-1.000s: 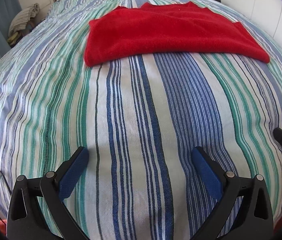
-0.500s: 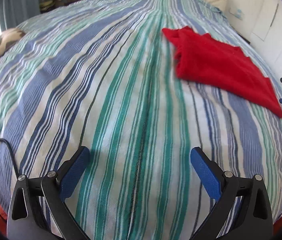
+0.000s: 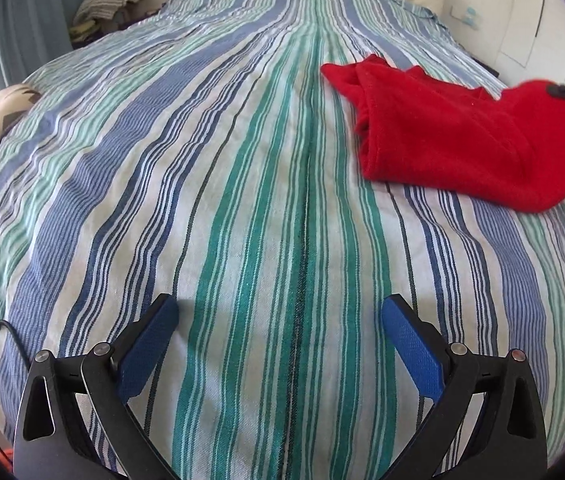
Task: Fold small clothes
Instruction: 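Grasp the folded sweater edge with the right tool and fold it over, then open the right tool and withdraw from the sweater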
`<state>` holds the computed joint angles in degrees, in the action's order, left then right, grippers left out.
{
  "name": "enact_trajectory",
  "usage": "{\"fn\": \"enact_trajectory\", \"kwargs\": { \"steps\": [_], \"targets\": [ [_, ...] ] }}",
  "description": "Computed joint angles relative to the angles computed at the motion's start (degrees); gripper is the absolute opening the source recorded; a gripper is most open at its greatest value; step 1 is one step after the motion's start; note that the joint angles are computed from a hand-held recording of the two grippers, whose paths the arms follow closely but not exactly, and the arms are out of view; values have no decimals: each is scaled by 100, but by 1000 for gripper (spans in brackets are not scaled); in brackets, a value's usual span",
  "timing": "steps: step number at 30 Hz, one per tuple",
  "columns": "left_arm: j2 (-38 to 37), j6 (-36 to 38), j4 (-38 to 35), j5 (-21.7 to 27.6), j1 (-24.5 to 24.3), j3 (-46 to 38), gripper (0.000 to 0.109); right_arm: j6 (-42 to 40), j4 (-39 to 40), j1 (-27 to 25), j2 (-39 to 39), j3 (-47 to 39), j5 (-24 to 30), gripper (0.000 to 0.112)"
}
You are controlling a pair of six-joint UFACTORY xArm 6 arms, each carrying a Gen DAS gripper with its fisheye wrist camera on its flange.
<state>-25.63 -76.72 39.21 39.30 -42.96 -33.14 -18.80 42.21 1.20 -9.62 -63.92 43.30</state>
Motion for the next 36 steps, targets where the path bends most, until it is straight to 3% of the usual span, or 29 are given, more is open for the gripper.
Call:
{"fn": "enact_trajectory", "kwargs": {
  "steps": [7, 9, 10, 11, 14, 16, 18, 21, 24, 27, 29, 33, 36],
  "targets": [
    [-286, -48, -163, -191, 209, 201, 101, 797, -1135, 1788, 1115, -1195, -130, 10],
    [-340, -26, -209, -159, 244, 243, 101, 993, -1157, 2054, 1530, -1413, 157, 19],
    [-366, -10, -239, -141, 262, 265, 101, 934, -904, 2066, 1746, -1523, 541, 30],
    [-387, -8, -263, -126, 276, 281, 101, 919, -589, 2082, 1908, -1589, 819, 34],
    [-519, 9, -361, -182, 354, 369, 101, 161, 696, 1968, 1518, -1022, 641, 37],
    [-610, 63, -497, -317, 442, 444, 101, -542, 1767, 1686, 1182, -758, 725, 45],
    [-694, 134, -648, -471, 546, 533, 101, -795, 2014, 1486, 884, -595, 599, 52],
    [-757, 238, -816, -598, 654, 602, 101, -476, 949, 1474, 632, -450, 45, 53],
    [-768, 193, -804, -577, 687, 608, 101, -100, -31, 1646, 820, -518, 93, 49],
    [-766, 159, -799, -566, 694, 616, 101, -828, -157, 2104, 919, -283, -85, 35],
    [-724, 166, -761, -509, 674, 588, 101, -856, -603, 2497, 1013, -15, -190, 34],
    [-668, 167, -663, -343, 583, 525, 101, -479, -1910, 2994, 715, 666, -1167, 36],
    [-658, 177, -666, -348, 590, 514, 101, -908, -1417, 2829, 42, 929, -1125, 35]
  ]
}}
